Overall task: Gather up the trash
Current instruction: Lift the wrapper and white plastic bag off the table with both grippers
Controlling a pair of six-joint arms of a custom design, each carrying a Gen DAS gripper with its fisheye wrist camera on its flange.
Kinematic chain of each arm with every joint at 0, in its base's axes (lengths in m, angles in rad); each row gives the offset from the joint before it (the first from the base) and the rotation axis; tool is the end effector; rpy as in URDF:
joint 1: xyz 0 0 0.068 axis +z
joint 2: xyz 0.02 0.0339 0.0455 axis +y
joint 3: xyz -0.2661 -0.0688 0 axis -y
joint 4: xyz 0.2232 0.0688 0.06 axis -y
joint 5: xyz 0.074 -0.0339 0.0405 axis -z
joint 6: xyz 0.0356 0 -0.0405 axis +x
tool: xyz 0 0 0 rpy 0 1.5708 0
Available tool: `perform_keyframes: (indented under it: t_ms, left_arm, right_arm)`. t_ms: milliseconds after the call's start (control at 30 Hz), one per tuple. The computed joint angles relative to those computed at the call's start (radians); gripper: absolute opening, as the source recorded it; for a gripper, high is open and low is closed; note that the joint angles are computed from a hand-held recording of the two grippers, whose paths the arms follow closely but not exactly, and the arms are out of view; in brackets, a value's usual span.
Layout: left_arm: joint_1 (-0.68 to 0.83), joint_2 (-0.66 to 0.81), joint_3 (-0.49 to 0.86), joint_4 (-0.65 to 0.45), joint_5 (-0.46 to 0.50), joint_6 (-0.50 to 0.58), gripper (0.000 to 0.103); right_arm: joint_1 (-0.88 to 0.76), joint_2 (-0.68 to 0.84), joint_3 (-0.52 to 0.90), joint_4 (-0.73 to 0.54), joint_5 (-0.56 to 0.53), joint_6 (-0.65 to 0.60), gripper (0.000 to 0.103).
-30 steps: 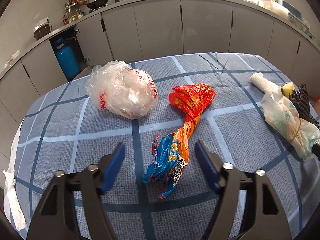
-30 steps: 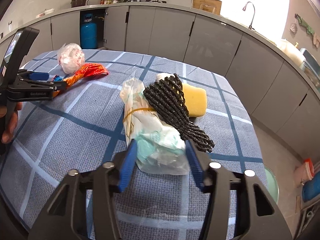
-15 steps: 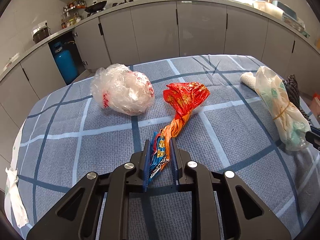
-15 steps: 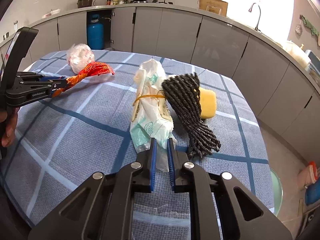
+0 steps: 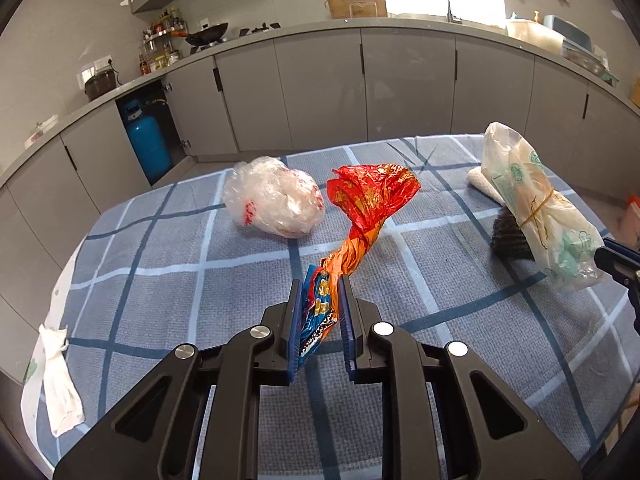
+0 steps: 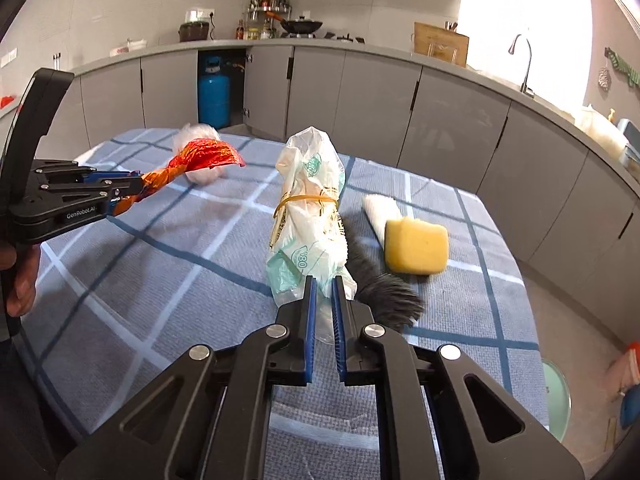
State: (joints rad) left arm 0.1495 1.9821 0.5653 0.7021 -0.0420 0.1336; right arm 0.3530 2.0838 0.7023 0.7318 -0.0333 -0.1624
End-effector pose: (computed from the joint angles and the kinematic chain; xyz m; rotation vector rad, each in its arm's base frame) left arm 0.2991 0.0466 0.0742 -0.0402 2.2921 0.1952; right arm 0.3175 0.1182 0.0711 -0.5845 2.1456 0.1418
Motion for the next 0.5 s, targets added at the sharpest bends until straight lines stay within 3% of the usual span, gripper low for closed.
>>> perform_keyframes:
  t_ms: [500]
  left_arm:
    - [-0.115, -0.121, -0.013, -0.046, -0.052, -0.033, 0.018]
  right_arm:
    - [-0.075, -0.071, -0.066, 0.052, -0.032, 0.032, 0.010]
